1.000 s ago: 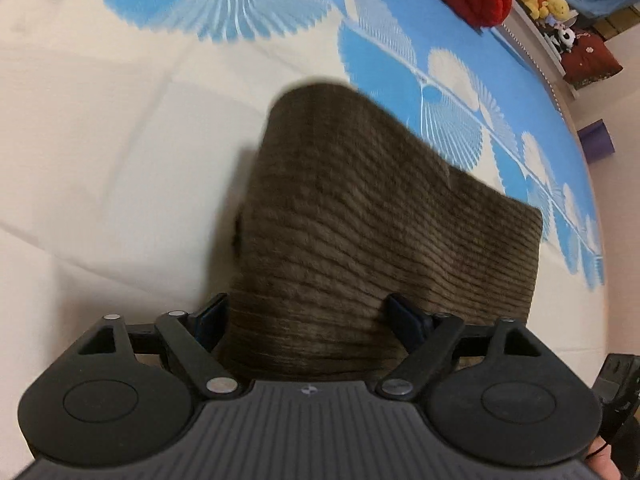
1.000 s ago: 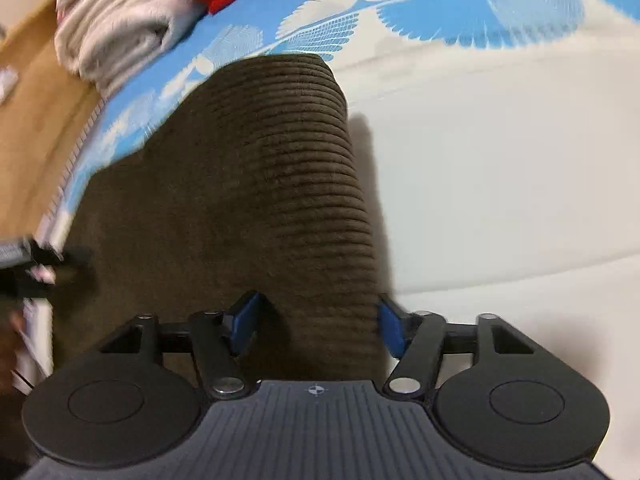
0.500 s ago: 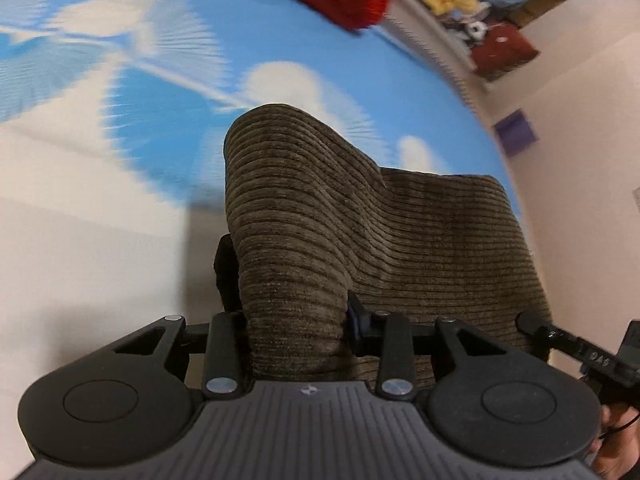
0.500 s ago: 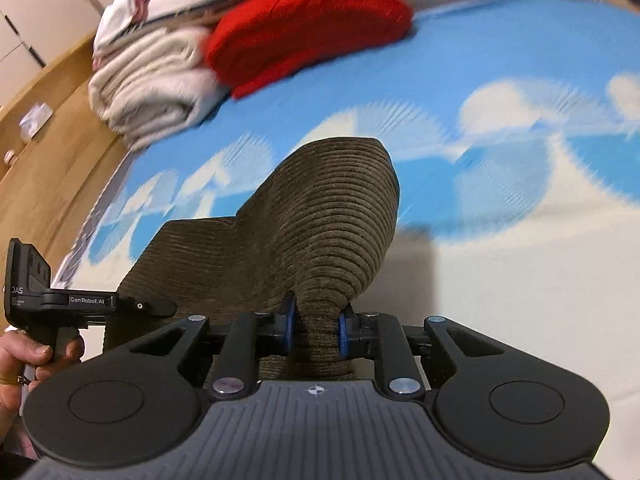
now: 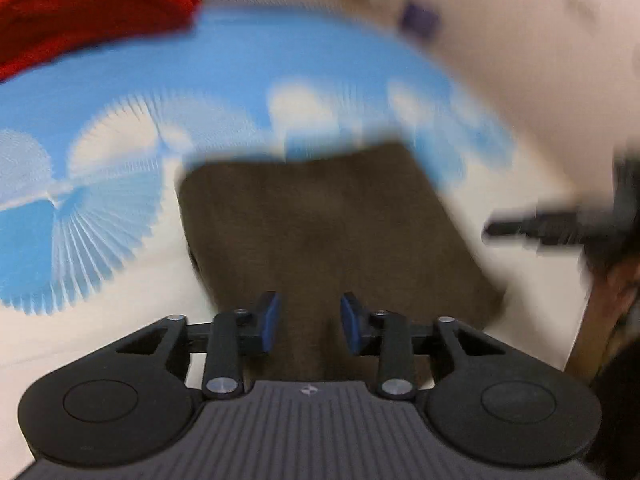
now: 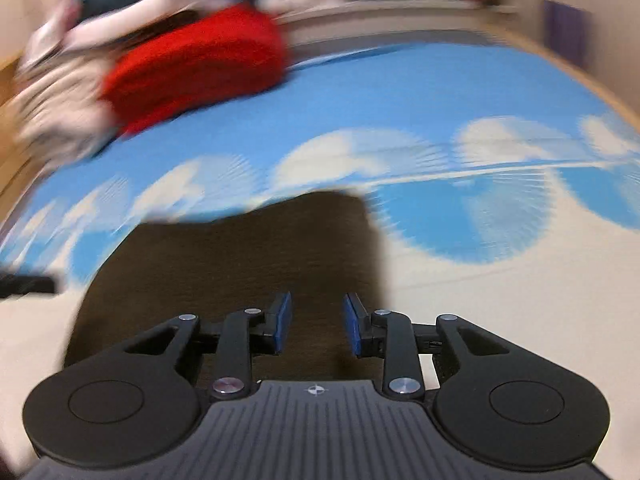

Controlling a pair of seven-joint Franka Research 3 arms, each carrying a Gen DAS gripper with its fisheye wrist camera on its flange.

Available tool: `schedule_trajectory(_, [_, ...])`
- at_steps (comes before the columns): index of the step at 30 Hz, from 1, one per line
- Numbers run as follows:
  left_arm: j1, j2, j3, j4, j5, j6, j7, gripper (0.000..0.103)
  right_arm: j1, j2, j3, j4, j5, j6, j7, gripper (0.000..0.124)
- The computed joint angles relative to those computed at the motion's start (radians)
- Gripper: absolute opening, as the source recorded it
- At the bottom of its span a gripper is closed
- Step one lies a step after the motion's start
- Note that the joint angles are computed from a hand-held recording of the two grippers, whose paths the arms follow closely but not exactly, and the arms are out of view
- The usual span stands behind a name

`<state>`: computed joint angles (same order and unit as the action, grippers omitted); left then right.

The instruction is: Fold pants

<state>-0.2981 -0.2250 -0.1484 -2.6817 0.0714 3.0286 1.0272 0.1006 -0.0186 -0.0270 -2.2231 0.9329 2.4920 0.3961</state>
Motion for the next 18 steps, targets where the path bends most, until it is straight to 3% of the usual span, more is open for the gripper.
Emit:
schedule_trajectory(1, [-0.013,0.035,0.007,0.033,0.042,-0.089,-0.005,0.026,0.004,0.012,0.005,0.004,-0.066,-0.020,0.023,0.031])
schedule_trajectory(3, [-0.007,0.044,-0.017,0.051,0.105,-0.156,0.011,0.026,0.013,0.043,0.016,0.005,-0.252,-0.042,0.069,0.031])
schedule_trajectory(5, [-0.025,0.032,-0.008,0.075,-0.032,-0.224,0.106,0.026,0.023,0.055,0.024,-0.016,-0.384,-0.016,0.069,0.030])
schedule_trajectory(6, [-0.039,0.025,0.005,0.086,-0.089,-0.256,0.144,0.026,0.022,0.058,0.026,-0.003,-0.377,-0.022,0.052,0.030])
schedule_trajectory(8, [-0.015,-0.012,-0.011,0.067,-0.065,-0.228,0.154,0.026,0.013,0.077,0.029,0.049,-0.250,-0.038,0.026,0.030])
schedule_trajectory(10, [0.044,-0.039,-0.043,0.032,-0.002,-0.090,0.039,0.026,0.005,0.103,0.039,0.092,-0.085,-0.004,-0.007,0.031])
schedule_trajectory(11, [0.029,-0.038,-0.016,0.016,-0.044,-0.013,0.021,0.026,0.006,0.123,0.047,0.112,-0.007,0.049,-0.028,0.032])
schedule_trajectory(12, [-0.016,-0.027,0.035,0.014,-0.107,0.008,0.030,0.026,0.014,0.149,0.059,0.137,0.043,0.122,-0.022,0.033])
schedule_trajectory(13, [-0.029,-0.003,0.054,0.029,-0.130,-0.027,0.037,0.023,0.022,0.180,0.069,0.165,0.068,0.180,0.001,0.033])
schedule_trajectory(14, [-0.011,0.040,0.038,0.058,-0.082,-0.118,0.029,0.014,0.024,0.213,0.077,0.197,0.088,0.216,0.026,0.033])
schedule_trajectory(15, [0.020,0.054,-0.001,0.081,-0.016,-0.189,0.018,0.013,0.025,0.252,0.085,0.234,0.098,0.245,0.067,0.033])
schedule_trajectory(16, [0.033,0.050,-0.020,0.088,0.012,-0.204,0.036,0.013,0.024,0.269,0.093,0.247,0.100,0.268,0.093,0.033])
schedule_trajectory(18, [0.017,0.023,0.007,0.097,-0.071,-0.215,0.055,0.013,0.035,0.332,0.095,0.300,0.040,0.304,0.191,0.033])
